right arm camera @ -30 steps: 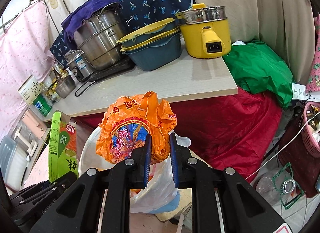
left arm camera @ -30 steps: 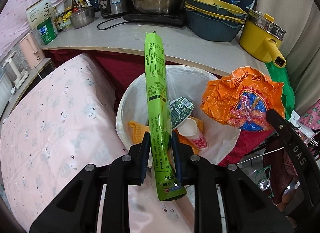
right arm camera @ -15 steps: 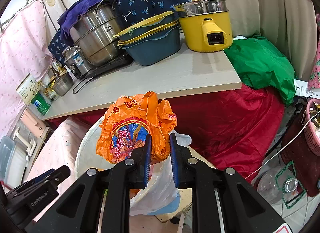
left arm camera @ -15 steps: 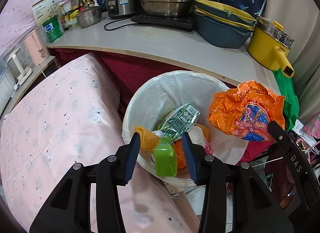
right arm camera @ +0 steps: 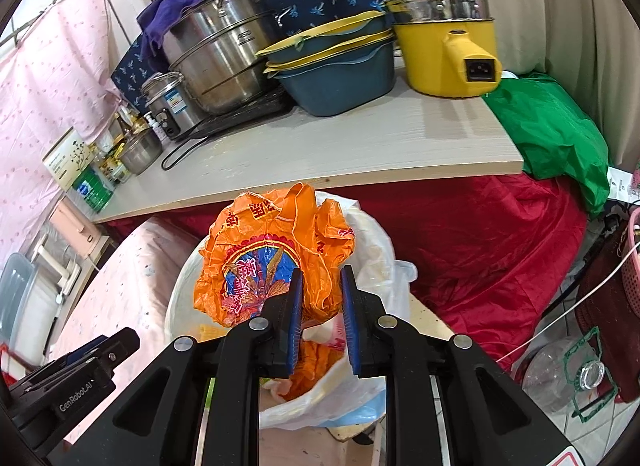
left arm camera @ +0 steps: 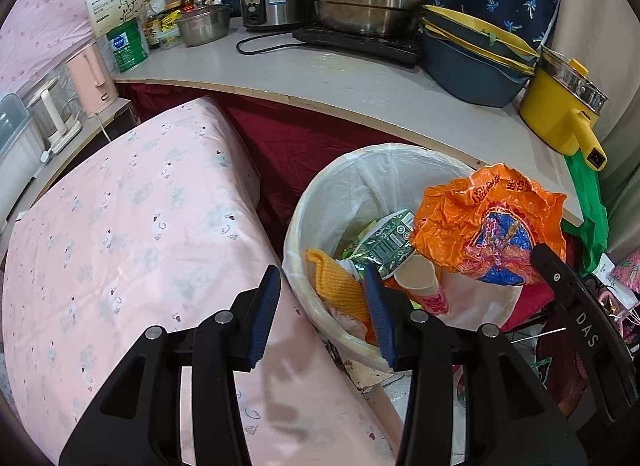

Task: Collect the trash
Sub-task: 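Open both tools to drop the carton and bag into the bin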

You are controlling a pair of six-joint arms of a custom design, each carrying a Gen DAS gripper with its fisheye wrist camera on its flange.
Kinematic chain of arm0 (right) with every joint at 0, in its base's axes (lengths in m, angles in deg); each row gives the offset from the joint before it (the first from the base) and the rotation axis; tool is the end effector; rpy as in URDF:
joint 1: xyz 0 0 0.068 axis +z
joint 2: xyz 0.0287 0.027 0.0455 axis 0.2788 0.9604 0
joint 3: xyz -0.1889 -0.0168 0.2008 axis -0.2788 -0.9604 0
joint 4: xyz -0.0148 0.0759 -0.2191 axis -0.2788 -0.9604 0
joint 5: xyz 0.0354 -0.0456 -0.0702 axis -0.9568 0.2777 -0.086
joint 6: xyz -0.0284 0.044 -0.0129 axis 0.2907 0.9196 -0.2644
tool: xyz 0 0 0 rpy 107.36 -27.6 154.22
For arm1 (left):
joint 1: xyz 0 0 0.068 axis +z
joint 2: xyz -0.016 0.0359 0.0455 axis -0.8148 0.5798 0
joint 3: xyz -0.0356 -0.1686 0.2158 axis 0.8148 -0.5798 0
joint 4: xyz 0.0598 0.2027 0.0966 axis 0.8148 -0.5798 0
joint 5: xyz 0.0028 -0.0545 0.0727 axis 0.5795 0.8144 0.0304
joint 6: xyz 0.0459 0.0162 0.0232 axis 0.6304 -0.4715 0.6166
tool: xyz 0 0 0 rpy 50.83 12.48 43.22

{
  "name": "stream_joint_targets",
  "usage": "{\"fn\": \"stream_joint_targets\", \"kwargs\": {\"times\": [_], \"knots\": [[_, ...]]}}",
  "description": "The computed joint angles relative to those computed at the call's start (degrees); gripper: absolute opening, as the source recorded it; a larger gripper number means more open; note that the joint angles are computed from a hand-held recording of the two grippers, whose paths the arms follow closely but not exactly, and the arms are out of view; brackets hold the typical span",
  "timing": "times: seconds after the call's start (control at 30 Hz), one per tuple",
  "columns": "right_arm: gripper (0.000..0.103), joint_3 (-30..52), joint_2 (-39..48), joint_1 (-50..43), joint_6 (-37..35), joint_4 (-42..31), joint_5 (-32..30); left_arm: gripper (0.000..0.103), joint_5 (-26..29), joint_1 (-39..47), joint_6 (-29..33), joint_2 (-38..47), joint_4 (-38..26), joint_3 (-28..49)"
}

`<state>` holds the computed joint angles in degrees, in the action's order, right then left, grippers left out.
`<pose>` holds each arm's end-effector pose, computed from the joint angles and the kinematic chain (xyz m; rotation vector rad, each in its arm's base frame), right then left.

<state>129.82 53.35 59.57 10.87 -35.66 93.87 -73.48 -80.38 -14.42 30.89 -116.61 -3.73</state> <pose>0.2679 0.2370 0.2144 0.1923 2.3147 0.3968 0.2478 -0.1053 0.2536 -0.2767 2.4867 0.0833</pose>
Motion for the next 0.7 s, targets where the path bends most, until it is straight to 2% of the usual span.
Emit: {"fn": "stream_joint_targets", "kwargs": {"times": [0.5,0.7], "knots": [[0.025,8.4,4.5,2.9,-2.4,-3.4,0.7,0.042,0.5,3.6,1.5,-3.3,0.6,-3.0],[0.032,11.0,5.0,4.1,-3.0,-4.5,1.7,0.050,-0.2,4.3,1.8,-5.0,0.5,-4.1]]}}
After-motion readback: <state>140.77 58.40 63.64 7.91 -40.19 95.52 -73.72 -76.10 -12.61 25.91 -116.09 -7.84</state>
